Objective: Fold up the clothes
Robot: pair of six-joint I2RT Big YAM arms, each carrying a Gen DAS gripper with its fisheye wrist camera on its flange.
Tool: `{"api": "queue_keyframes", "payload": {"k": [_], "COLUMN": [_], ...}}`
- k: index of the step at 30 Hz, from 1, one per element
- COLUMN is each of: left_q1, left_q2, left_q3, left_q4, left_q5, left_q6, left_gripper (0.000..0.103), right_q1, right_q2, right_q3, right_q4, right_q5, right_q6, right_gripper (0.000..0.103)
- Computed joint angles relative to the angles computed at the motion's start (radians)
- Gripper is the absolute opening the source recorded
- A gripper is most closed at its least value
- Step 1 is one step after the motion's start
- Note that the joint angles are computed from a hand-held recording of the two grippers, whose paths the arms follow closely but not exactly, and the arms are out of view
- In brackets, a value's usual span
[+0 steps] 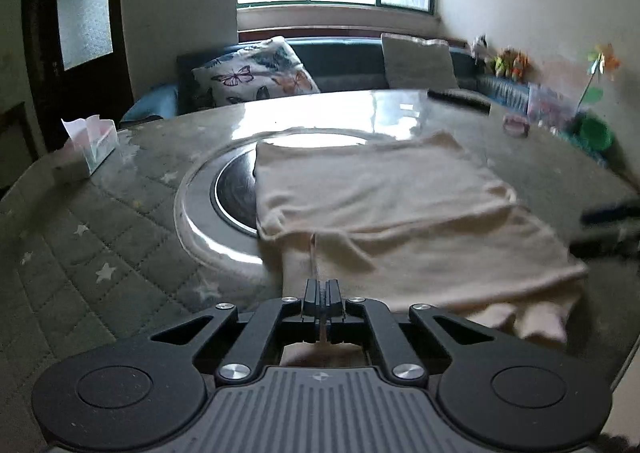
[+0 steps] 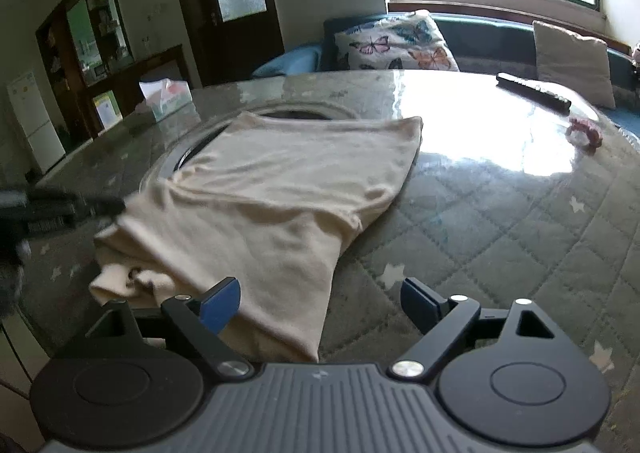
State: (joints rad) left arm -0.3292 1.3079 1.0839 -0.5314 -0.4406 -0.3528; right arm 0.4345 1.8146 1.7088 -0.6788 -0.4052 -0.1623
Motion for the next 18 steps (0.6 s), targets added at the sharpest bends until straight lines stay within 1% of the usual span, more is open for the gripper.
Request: {"api": "queue_keyframes", "payload": {"k": [3,5,7,8,9,10,12,14,16,18], "left_q1": [-0.003,-0.004,-0.004,-0.003,-0.002,0.000,0.005,0.012,0.019,0.025], "left_q2": [0.005,0.001,-0.001,0.001,0.003,0.007,0.017,0.034,0.054,0.076], "left_q3": [0.008,0.011,0.017,0.022,0.026,0.030,0.038,0.047,0.058,0.070], "left_q4": [-0.008,0.002,0.012,0.016,0.019,0.021,0.026,0.031,0.036,0.031], "left_q5": [-0.021,-0.034,-0.042,-0.040,-0.039,-0.033,-0.018,0.002,0.024,0.035], "left_q6": [-0.002,0.010,0.023,0.030,0.037,0.043,0.055,0.066,0.079,0.086], "left_gripper": [0.007,0.007,0.007,0.007,0.007,0.007,0.007,0.007,0.007,0.007], "right_q1": [0.002,0.007,0.015,0.019,0.022,0.025,0.029,0.033,0.035,0.038], "right_q2": [0.006,0.024,0.051,0.069,0.088,0.106,0.140,0.151,0.157,0.168], "right_q3": [0.018,0.047,0.084,0.107,0.131,0.153,0.196,0.208,0.215,0.233], "right_q4": [0.015,0.005,-0.012,-0.025,-0.040,-0.053,-0.079,-0.074,-0.071,-0.097], "right_q5": [-0.034,-0.070,-0.102,-0.111,-0.114,-0.114,-0.112,-0.101,-0.088,-0.053], "right_q6": [0.005,-0.002,-0.016,-0.021,-0.021,-0.014,0.002,0.012,0.015,0.012], "right_gripper": [0.086,0.084,0.079,0.074,0.066,0.062,0.049,0.040,0.037,0.027]}}
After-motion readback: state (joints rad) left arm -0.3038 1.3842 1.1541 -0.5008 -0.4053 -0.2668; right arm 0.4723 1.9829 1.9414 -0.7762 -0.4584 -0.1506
